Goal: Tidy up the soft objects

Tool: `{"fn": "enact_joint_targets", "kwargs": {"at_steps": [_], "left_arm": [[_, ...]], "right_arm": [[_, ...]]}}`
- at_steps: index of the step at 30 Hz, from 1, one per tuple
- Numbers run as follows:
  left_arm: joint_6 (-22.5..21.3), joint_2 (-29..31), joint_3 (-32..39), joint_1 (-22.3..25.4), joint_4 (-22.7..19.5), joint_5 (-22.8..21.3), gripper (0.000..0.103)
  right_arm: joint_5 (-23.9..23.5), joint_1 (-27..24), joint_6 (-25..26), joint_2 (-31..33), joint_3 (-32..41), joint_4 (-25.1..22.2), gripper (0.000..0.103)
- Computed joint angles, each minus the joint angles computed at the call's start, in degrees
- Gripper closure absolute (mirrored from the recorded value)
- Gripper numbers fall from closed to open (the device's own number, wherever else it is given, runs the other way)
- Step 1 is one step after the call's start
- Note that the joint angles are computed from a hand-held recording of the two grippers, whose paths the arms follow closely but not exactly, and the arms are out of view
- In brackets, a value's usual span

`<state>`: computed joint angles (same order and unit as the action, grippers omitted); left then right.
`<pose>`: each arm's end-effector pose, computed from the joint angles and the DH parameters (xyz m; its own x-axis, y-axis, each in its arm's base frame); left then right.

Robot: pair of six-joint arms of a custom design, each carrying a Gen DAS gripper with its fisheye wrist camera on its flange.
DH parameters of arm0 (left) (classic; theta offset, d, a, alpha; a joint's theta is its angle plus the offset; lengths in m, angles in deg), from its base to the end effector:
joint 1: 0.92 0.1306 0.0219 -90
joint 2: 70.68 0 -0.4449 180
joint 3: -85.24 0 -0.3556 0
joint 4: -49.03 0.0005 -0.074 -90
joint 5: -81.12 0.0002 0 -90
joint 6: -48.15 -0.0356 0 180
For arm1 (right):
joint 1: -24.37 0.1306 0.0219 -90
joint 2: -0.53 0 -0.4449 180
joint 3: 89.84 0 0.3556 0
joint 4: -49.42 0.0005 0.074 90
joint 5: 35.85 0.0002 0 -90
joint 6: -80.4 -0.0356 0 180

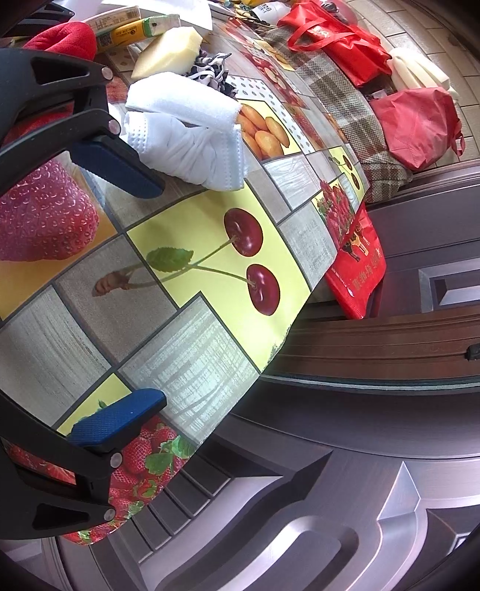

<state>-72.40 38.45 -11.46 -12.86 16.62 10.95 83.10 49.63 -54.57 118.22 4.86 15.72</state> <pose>0.5298 -0.1249 0.3045 -0.5287 0.6005 -0.5999 0.7409 0.6714 0.0191 0.5625 0.2458 0.2977 -0.6287 0.3872 -0.6744 0.4401 0.8922 0.1019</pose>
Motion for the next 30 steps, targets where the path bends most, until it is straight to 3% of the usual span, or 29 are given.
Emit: {"fn": "enact_joint_targets", "kwargs": {"at_steps": [24,28,30], "left_arm": [[0.17,0.17,0.19,-0.09,-0.14,0.06,0.001],[0.78,-1.23,-1.30,-0.12,1.11,0.04,0.001],[1.48,-3.95,-4.17,0.73,5.26,3.34,0.001]], "right_arm": [[-0.15,0.02,0.17,-0.11,-0.10,0.12,0.000],[0.02,0.06,0.24,0.02,0.17,-0.46,0.000],[0.05,0.08,0.28,0.14,0.38,-0.65,0.000]]}}
